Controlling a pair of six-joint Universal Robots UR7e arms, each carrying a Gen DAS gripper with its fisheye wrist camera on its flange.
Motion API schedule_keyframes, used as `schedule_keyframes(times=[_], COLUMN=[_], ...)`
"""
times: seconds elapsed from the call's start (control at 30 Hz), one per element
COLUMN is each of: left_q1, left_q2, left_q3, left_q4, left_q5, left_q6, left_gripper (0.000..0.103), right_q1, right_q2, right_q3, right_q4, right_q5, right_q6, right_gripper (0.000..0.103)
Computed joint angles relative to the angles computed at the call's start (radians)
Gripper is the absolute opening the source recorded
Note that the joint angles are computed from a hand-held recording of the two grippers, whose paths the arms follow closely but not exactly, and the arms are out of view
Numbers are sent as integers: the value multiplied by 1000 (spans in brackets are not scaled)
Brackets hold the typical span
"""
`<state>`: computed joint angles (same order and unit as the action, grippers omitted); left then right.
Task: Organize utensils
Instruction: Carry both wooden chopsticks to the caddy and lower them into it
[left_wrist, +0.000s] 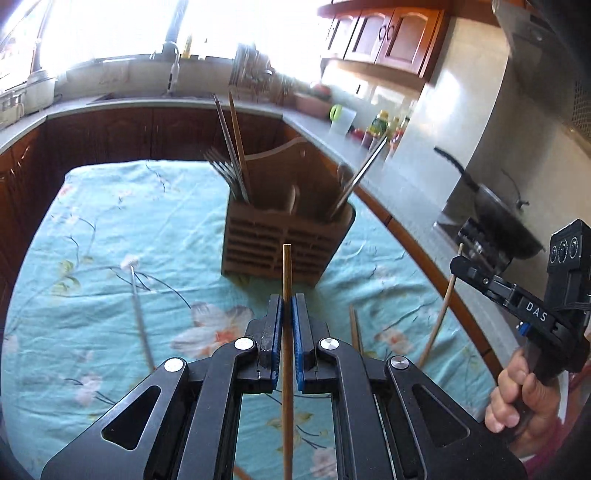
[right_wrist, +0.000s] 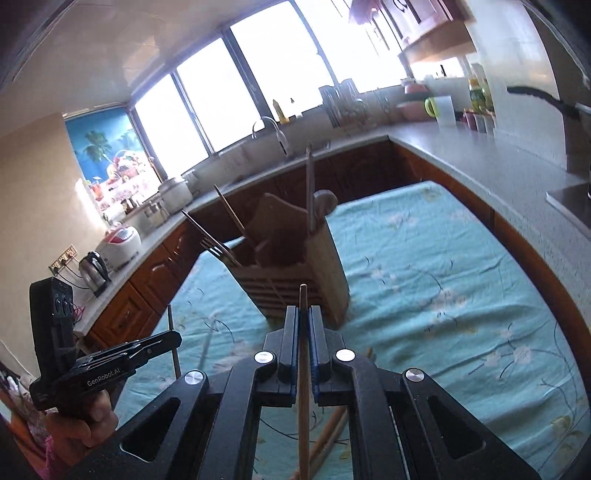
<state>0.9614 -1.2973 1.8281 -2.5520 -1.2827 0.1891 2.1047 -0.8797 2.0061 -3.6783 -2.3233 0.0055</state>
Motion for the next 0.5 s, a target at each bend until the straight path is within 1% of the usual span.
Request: schedule_keyframes(times=[0.23,0.5], left_q1=[-11,-26], left_q2=[-23,-23], left_q3=[-14,-44], left_q4=[-57,-103], left_q5=[-10,-5], left_q6=[18,31], left_gripper=[5,5], right_q1=[40,48], right_q2=[6,16], right_q3=[-48,-103], right_q4=[-51,-77], right_q5=[-14,-4], right_q6=[-79,-140], right_gripper=[5,5])
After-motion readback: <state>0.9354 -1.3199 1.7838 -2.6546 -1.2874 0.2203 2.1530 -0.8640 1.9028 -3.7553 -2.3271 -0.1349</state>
